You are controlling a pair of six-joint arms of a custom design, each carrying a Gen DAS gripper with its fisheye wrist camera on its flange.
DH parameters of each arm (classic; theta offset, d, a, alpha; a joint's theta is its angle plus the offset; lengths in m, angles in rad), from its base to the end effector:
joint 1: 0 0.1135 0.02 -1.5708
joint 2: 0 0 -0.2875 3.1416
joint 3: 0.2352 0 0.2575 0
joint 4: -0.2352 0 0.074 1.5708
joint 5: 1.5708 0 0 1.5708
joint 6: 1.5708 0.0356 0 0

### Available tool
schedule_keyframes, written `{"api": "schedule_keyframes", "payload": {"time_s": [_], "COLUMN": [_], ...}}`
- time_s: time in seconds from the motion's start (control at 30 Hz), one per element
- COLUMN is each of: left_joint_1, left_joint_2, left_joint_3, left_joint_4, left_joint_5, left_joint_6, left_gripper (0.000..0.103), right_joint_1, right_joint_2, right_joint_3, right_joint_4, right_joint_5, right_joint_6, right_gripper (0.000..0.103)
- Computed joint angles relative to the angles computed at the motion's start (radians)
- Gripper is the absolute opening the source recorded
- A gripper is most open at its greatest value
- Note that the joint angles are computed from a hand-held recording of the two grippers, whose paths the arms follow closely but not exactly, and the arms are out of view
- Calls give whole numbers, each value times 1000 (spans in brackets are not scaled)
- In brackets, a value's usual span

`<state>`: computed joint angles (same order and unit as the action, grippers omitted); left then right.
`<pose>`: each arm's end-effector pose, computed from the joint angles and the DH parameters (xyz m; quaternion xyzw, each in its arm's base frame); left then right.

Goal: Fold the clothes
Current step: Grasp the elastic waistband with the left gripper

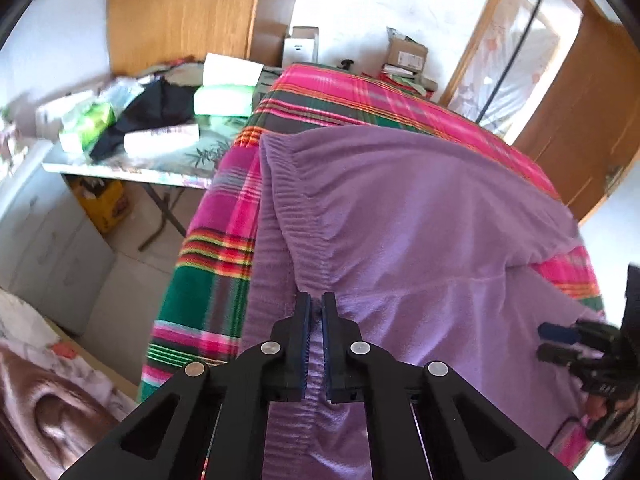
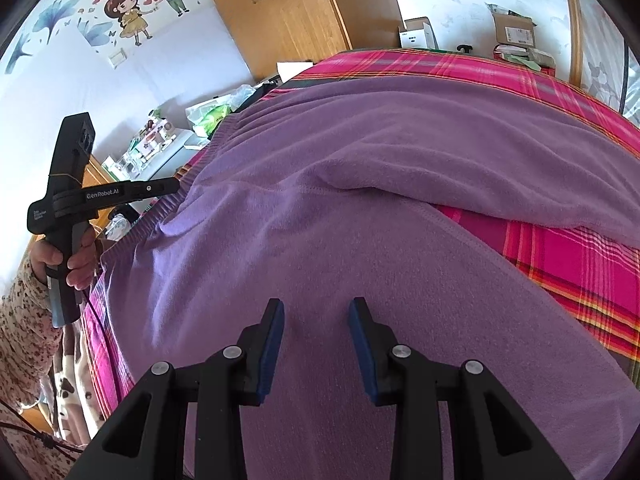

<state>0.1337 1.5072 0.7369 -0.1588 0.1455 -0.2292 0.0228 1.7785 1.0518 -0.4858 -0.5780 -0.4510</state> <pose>0.2867 0.0334 0.1816 -0.1482 0.9351 -0.0839 0.3109 0.3422 0.0273 0.1761 -0.2707 0.9049 0.2377 0.2265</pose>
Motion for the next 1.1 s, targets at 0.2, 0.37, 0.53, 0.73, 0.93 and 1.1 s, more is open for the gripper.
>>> {"api": "schedule_keyframes", "payload": {"time_s": [0.2, 0.37, 0.53, 0.73, 0.93, 1.1], "left_joint_1": [86, 90, 81, 105, 115, 62], "left_joint_2": [46, 63, 63, 96, 139, 127], "left_joint_3": [29, 22, 26, 36, 68, 92], "left_joint_4": [-28, -25, -5, 18, 17, -27], "left_joint_5": [179, 181, 220, 257, 282, 183], "left_joint_6": [-42, -45, -64, -93, -97, -59], "left_gripper": [12, 17, 26, 26, 26, 5], "right_joint_1": [-9, -13, -20, -27, -33, -37], "right_joint_2": [8, 13, 13, 12, 12, 11], "right_joint_3": [1, 3, -1, -7, -11, -15], "right_joint_4": [4, 5, 8, 10, 17, 21], "right_joint_5": [-14, -24, -37, -46, -56, -61], "right_joint_6": [-2, -3, -2, -6, 3, 15], "right_gripper": [35, 35, 35, 35, 35, 35]}}
